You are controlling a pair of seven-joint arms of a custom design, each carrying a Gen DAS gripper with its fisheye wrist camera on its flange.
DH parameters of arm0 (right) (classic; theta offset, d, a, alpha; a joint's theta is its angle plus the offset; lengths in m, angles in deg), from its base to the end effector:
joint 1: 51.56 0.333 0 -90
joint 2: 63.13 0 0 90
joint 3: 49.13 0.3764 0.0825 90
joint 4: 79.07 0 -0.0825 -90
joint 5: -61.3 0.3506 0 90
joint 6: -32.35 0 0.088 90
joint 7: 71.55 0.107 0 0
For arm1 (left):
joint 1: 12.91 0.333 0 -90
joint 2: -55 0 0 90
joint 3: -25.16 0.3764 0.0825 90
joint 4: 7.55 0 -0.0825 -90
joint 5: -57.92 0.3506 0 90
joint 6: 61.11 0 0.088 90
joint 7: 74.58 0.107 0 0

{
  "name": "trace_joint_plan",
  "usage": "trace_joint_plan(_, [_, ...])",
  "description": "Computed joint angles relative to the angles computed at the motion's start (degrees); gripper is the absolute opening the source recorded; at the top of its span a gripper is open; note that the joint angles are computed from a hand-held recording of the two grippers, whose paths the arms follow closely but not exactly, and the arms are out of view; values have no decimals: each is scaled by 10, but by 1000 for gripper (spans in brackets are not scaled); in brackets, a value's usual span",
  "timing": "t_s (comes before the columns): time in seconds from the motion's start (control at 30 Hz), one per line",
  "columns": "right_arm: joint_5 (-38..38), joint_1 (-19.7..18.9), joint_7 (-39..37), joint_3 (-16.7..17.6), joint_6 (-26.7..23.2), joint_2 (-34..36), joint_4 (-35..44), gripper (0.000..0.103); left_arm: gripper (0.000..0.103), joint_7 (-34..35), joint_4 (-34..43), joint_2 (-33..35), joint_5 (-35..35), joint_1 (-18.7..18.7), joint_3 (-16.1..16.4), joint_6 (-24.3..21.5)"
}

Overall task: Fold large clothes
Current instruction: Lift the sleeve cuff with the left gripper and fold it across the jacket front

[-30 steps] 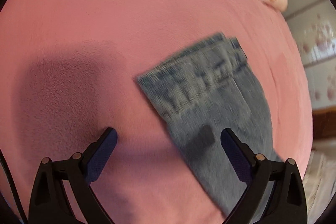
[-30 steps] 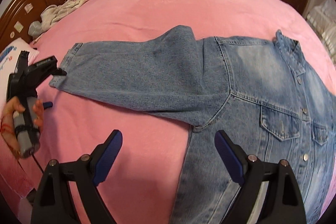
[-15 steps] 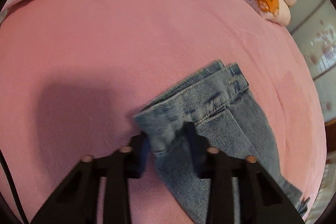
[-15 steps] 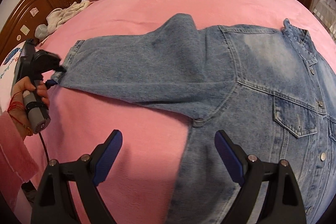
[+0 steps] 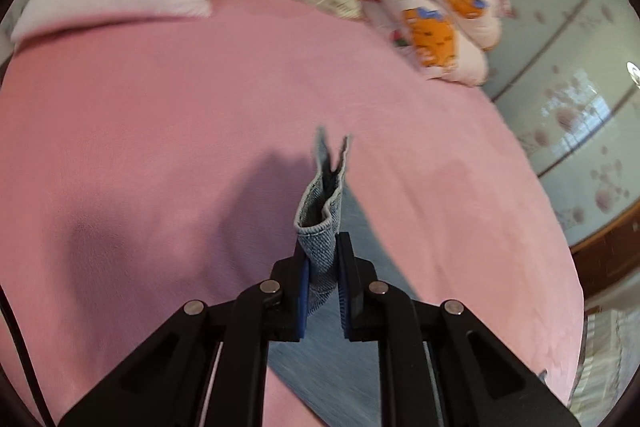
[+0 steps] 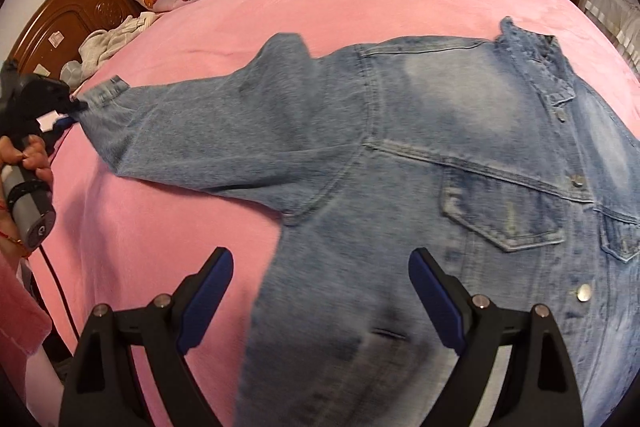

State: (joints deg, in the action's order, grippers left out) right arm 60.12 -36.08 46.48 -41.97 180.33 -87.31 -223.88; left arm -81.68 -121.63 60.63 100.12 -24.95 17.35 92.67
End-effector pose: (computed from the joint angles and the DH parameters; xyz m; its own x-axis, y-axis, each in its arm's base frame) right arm 0.3599 0.1577 0.5465 -0.0416 -0.9873 -0.1533 -0.8947 0.1051 -0.4341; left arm 0.5517 -0.2183 0.5517 0.5344 -0.7247 0.4350 -0.5042 -0.6864 -0.5240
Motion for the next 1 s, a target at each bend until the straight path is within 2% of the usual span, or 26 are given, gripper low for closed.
trace_joint_plan(0.23, [18,-16,-41,-40,-21,-69,-25,90,10,2,58,-8,39,-46,-33,-14])
trace_joint_plan(0.27, [24,-18,-50,-48,-25,-78,-28,90,10,3,65,-9,42,-62,-27,-10])
trace_joint_plan(0.33, [37,-22,-68,-61,-27,-95,-35,90,10,-9,58,-25,50,-66,-48,-8])
trace_joint_plan(0.53, [32,-69,-129,-88,-41,-150,-56,90,10,-40,104,-11,82,-122,-76,-21])
trace_joint_plan(0.73, [26,-119,-175,-116,-63,-187,-68,90,10,-20,188,59,53,-182,-79,-30])
trace_joint_plan(1.0, [51,-162,-235,-162,-79,-206,-78,90,10,95,345,181,-16,-279,-73,-131])
